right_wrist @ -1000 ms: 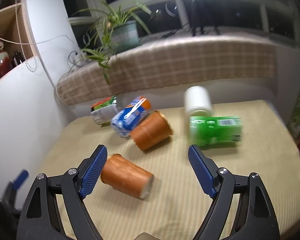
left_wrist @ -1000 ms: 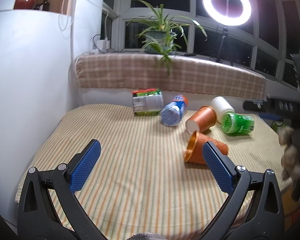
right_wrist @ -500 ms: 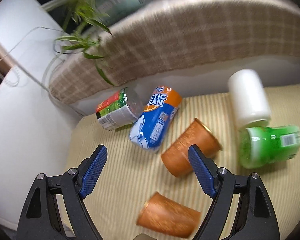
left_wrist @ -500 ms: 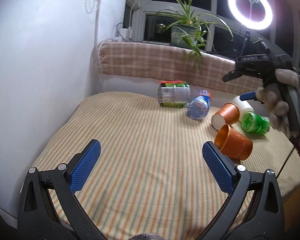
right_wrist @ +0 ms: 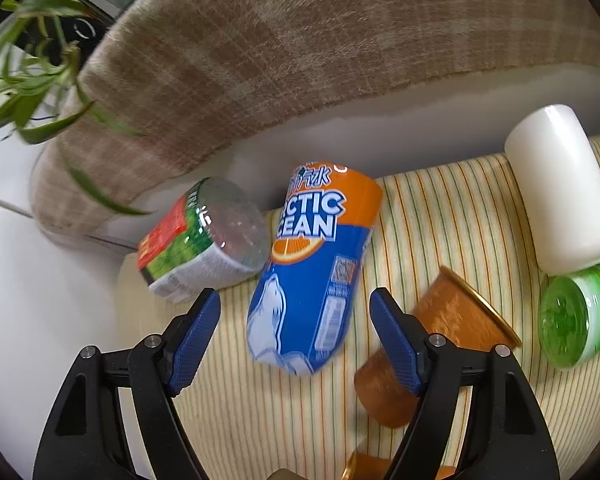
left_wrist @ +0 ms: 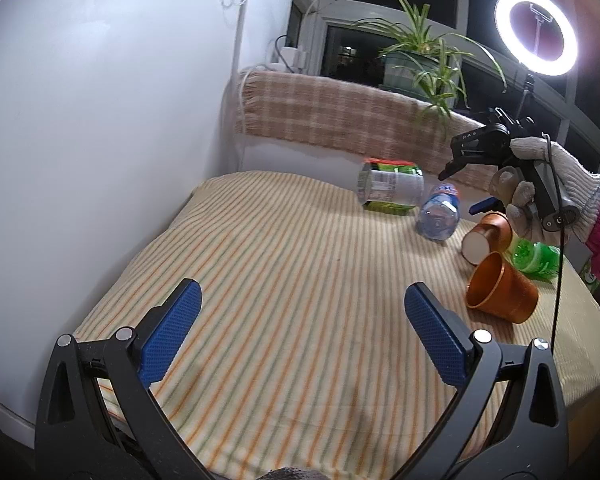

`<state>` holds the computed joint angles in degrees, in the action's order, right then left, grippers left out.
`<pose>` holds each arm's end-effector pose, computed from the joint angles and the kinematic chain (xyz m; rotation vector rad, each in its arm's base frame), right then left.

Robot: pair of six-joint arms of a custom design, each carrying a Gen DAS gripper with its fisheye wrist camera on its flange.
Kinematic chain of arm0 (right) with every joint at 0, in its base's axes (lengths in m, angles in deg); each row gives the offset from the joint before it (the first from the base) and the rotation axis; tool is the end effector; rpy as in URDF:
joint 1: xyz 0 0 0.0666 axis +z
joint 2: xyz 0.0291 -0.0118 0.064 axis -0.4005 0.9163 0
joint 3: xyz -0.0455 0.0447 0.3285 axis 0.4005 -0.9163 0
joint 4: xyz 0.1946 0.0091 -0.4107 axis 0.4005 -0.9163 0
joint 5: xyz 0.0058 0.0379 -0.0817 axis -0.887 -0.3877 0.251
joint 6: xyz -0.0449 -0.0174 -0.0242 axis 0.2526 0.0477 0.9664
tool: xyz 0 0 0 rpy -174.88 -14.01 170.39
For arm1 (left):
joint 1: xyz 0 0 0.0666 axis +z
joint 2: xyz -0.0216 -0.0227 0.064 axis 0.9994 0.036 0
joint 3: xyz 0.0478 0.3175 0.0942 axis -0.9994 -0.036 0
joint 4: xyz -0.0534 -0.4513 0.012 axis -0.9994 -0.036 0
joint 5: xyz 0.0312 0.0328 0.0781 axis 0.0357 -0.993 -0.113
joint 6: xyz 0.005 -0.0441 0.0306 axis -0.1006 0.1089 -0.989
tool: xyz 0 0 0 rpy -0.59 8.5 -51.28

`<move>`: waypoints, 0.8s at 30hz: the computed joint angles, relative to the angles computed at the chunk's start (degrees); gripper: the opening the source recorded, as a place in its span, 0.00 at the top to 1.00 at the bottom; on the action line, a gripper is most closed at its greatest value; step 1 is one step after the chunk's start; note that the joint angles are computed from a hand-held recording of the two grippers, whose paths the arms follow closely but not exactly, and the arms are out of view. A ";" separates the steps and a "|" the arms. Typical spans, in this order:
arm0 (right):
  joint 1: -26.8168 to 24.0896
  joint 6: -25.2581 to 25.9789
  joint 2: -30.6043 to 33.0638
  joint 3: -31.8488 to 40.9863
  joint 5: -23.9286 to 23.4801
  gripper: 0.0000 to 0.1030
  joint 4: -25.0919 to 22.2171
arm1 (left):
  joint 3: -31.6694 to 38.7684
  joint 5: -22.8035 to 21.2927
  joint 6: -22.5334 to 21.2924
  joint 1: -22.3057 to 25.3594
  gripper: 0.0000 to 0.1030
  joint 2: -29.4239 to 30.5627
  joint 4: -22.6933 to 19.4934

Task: Flip cup upright
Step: 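Move the right tool toward the lying blue Arctic Ocean bottle, then close the right tool around the middle of the blue bottle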

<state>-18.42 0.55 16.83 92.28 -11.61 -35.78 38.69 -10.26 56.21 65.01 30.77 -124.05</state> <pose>0.5802 0.0614 0.4267 0.5522 2.7032 0.5363 0.3104 -0.1213 0.3882 -0.1032 2.1170 -0.1485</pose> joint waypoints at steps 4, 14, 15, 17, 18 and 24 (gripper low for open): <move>0.05 -2.03 1.79 1.90 1.87 0.27 -0.71 | -0.53 0.90 0.28 1.56 0.00 -0.45 -0.14; 1.55 -3.96 7.46 7.21 6.48 0.33 -2.61 | -0.99 1.83 0.58 3.42 0.00 -0.07 0.11; 1.77 -3.61 8.20 8.14 6.75 0.33 -3.25 | -0.96 1.90 0.64 3.50 0.00 0.05 0.14; 2.14 -3.57 8.75 8.85 7.43 0.33 -3.57 | -0.93 2.00 0.70 3.69 0.00 0.25 0.14; 2.32 -3.71 8.97 9.12 7.82 0.33 -3.71 | -0.89 2.04 0.76 3.79 0.00 0.37 0.14; 4.13 -3.59 11.02 10.30 10.92 0.33 -3.93 | -0.95 2.00 0.95 3.85 0.00 0.21 0.05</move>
<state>-14.28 -3.04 27.85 102.57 -0.68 -39.71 37.74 -8.26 57.15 68.85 30.98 -124.00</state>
